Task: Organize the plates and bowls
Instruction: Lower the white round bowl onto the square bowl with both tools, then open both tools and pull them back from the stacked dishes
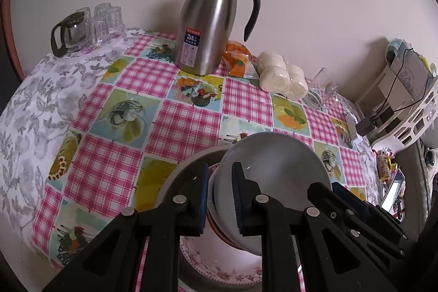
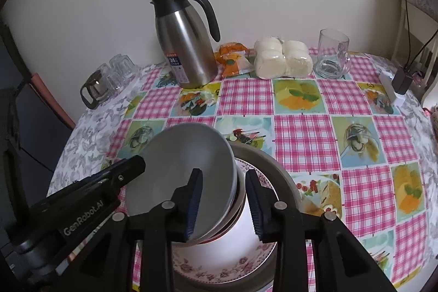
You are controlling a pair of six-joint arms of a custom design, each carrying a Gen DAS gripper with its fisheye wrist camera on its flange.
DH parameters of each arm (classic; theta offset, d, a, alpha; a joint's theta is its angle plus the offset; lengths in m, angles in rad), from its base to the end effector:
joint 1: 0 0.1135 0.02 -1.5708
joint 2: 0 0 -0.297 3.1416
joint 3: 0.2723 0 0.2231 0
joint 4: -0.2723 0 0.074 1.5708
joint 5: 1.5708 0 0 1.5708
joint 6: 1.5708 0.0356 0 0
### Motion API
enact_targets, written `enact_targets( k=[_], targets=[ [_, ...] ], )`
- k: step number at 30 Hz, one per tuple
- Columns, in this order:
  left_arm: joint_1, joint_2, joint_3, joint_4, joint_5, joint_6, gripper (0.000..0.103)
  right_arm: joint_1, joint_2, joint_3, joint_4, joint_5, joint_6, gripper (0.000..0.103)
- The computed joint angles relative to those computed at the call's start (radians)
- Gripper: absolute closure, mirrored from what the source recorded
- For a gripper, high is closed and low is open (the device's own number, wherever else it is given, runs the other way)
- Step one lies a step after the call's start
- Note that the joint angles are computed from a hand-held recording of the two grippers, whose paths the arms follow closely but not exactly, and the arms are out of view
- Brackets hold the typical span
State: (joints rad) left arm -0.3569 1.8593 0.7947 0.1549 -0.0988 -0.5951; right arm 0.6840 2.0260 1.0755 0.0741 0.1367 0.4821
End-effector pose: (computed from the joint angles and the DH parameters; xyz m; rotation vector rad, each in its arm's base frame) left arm 0.3089 -0.1114 0.1530 -0.3386 2.4732 -0.2828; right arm 0.3086 0.2453 0.1563 -0.1878 2.4608 0.3505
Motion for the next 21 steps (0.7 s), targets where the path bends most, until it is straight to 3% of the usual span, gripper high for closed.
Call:
enact_targets(
  k=[2, 3, 4, 5, 6, 8, 10, 14, 17, 21],
  targets=[
    [-0.008, -0.030, -0.025, 0.003, -0.018, 0.002, 0.076, 0.004, -0.015, -0.019, 0.009, 0.007, 0.001, 0.066],
    [-0.015, -0.046, -0.039, 0.000, -0.036, 0.002, 0.057, 0.004, -0.023, -0.031, 0.017, 0.007, 0.001, 0.064],
    [-0.022, -0.059, -0.051, -0.003, -0.055, -0.001, 0.043, 0.006, -0.034, -0.050, 0.033, 0.011, 0.004, 0.051],
    [-0.029, -0.071, -0.062, -0.007, -0.073, -0.005, 0.040, 0.010, -0.049, -0.075, 0.053, 0.025, 0.011, 0.035],
    [-0.035, -0.087, -0.080, -0.010, -0.092, -0.007, 0.039, 0.014, -0.058, -0.091, 0.062, 0.041, 0.015, 0.032],
    [-0.044, -0.112, -0.114, -0.005, -0.108, -0.014, 0.033, 0.022, -0.077, -0.127, 0.077, 0.057, 0.016, 0.029],
    [-0.053, -0.135, -0.156, 0.008, -0.129, -0.017, 0.021, 0.028, -0.095, -0.177, 0.111, 0.070, 0.034, 0.023],
    [-0.081, -0.157, -0.233, 0.040, -0.161, -0.028, 0.018, 0.043, -0.114, -0.268, 0.179, 0.094, 0.053, 0.011],
    [-0.110, -0.166, -0.300, 0.075, -0.195, -0.049, 0.008, 0.058, -0.116, -0.336, 0.236, 0.108, 0.080, 0.000],
    [-0.150, -0.159, -0.368, 0.104, -0.229, -0.073, 0.007, 0.092, -0.120, -0.422, 0.297, 0.135, 0.110, 0.000]
  ],
)
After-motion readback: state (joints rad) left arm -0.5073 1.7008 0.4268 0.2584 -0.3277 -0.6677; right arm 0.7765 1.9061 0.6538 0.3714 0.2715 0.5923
